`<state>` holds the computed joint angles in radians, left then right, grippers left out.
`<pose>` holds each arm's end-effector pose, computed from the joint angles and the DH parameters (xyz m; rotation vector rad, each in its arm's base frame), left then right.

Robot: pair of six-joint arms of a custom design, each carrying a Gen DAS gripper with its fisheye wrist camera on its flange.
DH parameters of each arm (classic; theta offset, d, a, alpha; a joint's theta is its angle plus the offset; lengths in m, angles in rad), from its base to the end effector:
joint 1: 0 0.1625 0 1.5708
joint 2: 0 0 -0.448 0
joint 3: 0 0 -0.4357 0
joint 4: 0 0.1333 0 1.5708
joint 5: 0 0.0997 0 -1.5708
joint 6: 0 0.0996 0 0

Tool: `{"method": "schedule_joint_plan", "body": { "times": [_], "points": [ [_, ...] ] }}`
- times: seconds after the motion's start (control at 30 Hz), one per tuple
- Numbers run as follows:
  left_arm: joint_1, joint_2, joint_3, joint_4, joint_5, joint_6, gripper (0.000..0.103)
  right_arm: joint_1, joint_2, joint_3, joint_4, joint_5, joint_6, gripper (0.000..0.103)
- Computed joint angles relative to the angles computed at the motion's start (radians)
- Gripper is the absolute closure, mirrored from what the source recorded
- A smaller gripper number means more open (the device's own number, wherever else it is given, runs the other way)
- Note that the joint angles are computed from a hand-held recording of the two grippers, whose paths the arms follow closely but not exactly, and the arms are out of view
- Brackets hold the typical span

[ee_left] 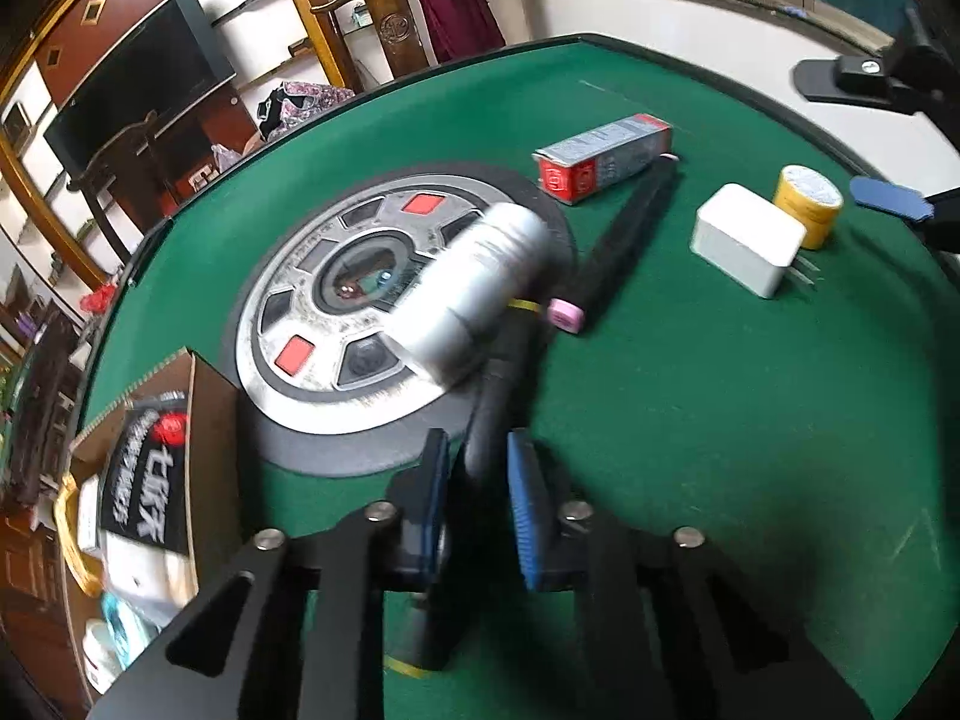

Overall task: Organize objects
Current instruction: 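Grasp the black marker with the left gripper while the right moves toward the white bottle, then grasp the white bottle with the right gripper while the left carries the marker to the tray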

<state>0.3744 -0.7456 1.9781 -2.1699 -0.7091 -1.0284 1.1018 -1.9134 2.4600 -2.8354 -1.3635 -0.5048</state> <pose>-0.4036 -0.3830 -0.0559 0.5043 2.1201 -0.5757 -0.0259 -0.3915 0.3502 0.1588 -2.7864 1.0606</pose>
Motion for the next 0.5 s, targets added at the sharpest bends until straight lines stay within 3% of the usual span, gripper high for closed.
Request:
{"method": "schedule_joint_plan", "body": {
  "times": [0.23,0.5],
  "points": [
    [-0.045,-0.013,0.047,-0.101,-0.056,-0.095,0.089,0.001,-0.006,0.002,0.004,0.010,-0.002,0.000],
    [-0.145,-0.087,0.101,-0.133,0.017,-0.180,0.089,-0.019,-0.027,0.011,-0.011,0.039,-0.004,0.000]
  ]
}}
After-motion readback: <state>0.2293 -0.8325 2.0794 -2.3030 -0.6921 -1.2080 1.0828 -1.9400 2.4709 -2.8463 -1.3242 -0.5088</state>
